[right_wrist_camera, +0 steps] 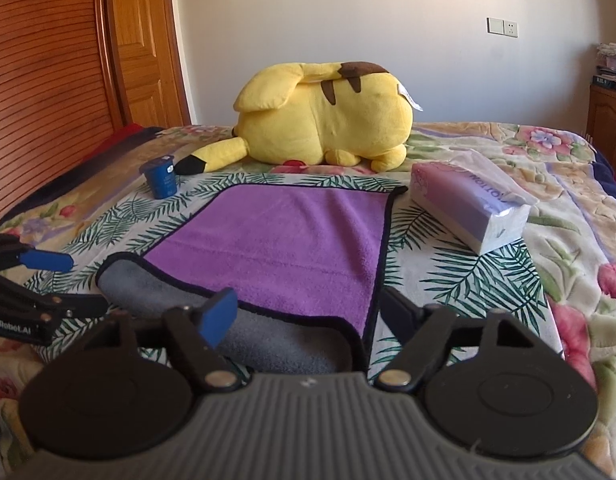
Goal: Fold towel
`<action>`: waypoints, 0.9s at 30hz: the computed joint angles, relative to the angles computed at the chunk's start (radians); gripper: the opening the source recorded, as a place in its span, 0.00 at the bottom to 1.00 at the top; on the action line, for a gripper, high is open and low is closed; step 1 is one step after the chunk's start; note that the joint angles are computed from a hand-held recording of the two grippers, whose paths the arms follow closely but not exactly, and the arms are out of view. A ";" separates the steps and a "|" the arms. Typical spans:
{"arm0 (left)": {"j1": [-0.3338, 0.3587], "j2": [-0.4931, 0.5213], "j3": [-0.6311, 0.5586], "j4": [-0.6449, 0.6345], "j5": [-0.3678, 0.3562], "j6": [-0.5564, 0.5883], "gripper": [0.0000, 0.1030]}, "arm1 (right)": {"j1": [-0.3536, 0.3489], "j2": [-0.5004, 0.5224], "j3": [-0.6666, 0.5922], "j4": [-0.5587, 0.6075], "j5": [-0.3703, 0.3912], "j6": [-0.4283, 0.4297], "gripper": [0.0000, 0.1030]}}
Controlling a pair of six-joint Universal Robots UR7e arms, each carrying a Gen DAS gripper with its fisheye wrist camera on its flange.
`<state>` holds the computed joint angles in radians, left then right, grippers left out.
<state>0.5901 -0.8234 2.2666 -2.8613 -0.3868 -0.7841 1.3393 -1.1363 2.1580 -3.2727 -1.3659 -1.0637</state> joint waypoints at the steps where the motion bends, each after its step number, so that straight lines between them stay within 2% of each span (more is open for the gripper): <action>1: 0.006 0.003 -0.001 -0.019 -0.004 0.017 0.59 | 0.000 0.003 -0.005 0.006 -0.002 0.001 0.72; 4: 0.019 0.009 -0.006 -0.030 0.003 0.039 0.54 | 0.003 0.016 -0.022 0.015 -0.017 0.000 0.65; 8: 0.036 0.011 -0.006 -0.068 0.014 0.079 0.51 | 0.007 0.034 -0.040 0.024 -0.044 -0.004 0.62; 16: 0.078 0.014 -0.013 -0.168 0.017 0.187 0.48 | 0.010 0.056 -0.067 0.050 -0.096 -0.007 0.62; 23: 0.119 0.000 -0.012 -0.186 0.017 0.197 0.45 | 0.010 0.067 -0.087 0.071 -0.121 -0.002 0.62; 27: 0.144 -0.007 -0.006 -0.201 0.008 0.187 0.39 | 0.010 0.072 -0.098 0.089 -0.139 0.003 0.62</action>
<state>0.7342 -0.8300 2.2602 -3.0625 -0.3791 -0.5966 1.3494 -1.0640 2.0598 -3.1833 -1.5053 -1.0612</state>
